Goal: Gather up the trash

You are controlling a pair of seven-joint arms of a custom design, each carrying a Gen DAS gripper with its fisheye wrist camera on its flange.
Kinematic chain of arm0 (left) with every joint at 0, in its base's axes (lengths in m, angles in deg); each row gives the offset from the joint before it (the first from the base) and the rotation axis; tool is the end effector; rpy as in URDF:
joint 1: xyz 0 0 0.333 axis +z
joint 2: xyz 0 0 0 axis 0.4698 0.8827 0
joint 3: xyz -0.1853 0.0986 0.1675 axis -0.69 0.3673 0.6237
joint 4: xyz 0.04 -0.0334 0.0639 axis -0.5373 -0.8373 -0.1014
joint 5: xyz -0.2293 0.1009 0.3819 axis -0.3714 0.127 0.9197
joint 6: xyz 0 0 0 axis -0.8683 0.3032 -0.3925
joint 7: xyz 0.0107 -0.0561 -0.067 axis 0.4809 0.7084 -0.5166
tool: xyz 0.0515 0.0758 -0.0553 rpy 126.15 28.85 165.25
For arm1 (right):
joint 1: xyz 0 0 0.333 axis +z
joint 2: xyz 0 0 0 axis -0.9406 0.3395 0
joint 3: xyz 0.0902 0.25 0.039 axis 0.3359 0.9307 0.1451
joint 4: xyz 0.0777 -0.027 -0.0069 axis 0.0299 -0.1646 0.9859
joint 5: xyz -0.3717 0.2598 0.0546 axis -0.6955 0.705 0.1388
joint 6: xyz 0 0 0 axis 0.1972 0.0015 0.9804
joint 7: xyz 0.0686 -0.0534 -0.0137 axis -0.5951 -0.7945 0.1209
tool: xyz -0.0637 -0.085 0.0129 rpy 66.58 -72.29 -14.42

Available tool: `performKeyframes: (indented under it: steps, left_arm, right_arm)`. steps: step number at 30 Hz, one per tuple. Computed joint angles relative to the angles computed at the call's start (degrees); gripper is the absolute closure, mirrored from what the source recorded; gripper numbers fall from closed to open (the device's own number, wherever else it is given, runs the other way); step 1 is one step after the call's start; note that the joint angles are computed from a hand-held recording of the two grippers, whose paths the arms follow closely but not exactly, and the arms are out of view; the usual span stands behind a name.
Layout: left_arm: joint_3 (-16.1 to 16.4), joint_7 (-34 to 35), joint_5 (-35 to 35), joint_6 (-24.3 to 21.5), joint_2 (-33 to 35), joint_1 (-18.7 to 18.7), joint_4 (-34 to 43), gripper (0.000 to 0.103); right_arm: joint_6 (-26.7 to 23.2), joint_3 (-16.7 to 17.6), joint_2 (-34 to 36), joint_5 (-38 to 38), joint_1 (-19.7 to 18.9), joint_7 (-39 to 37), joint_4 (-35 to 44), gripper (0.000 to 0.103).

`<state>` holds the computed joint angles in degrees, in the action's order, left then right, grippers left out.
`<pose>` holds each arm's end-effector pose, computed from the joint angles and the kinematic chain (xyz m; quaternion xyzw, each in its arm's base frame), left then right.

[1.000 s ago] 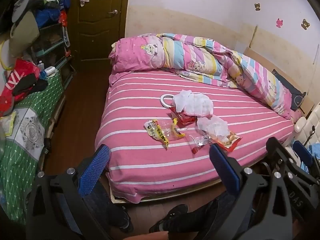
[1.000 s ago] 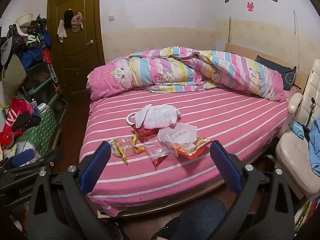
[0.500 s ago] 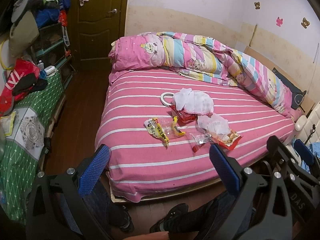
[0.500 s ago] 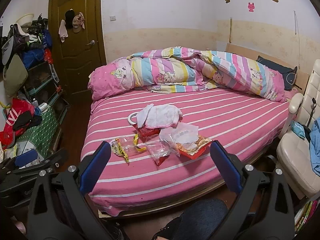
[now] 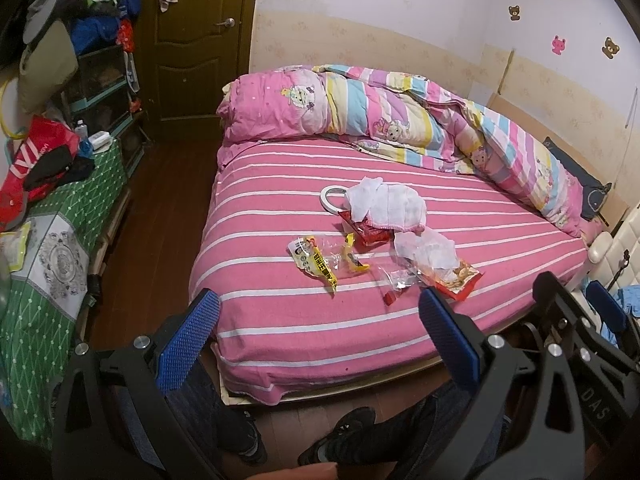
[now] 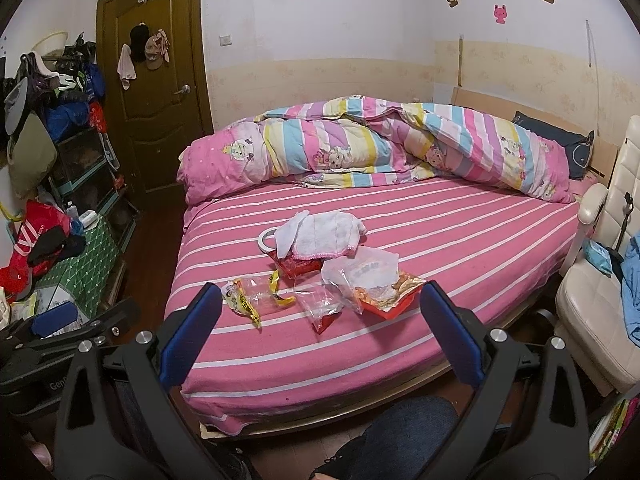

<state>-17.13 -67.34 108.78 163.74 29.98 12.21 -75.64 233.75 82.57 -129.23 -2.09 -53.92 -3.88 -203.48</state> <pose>0.4194 -0.3549 0.6877 -0.7907 0.4600 -0.2583 0.3106 0.4364 0.0962 0.6598 -0.6995 0.5117 -0.2632 0.4237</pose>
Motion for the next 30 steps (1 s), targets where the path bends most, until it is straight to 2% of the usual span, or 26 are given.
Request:
performKeyframes:
  steps: [30]
  left_arm:
    - [0.02,-0.07,-0.43,-0.18,0.01,-0.13,0.24,0.006]
  right_arm:
    - [-0.82,-0.28,-0.37,1.08,0.24,-0.35,0.0,0.005]
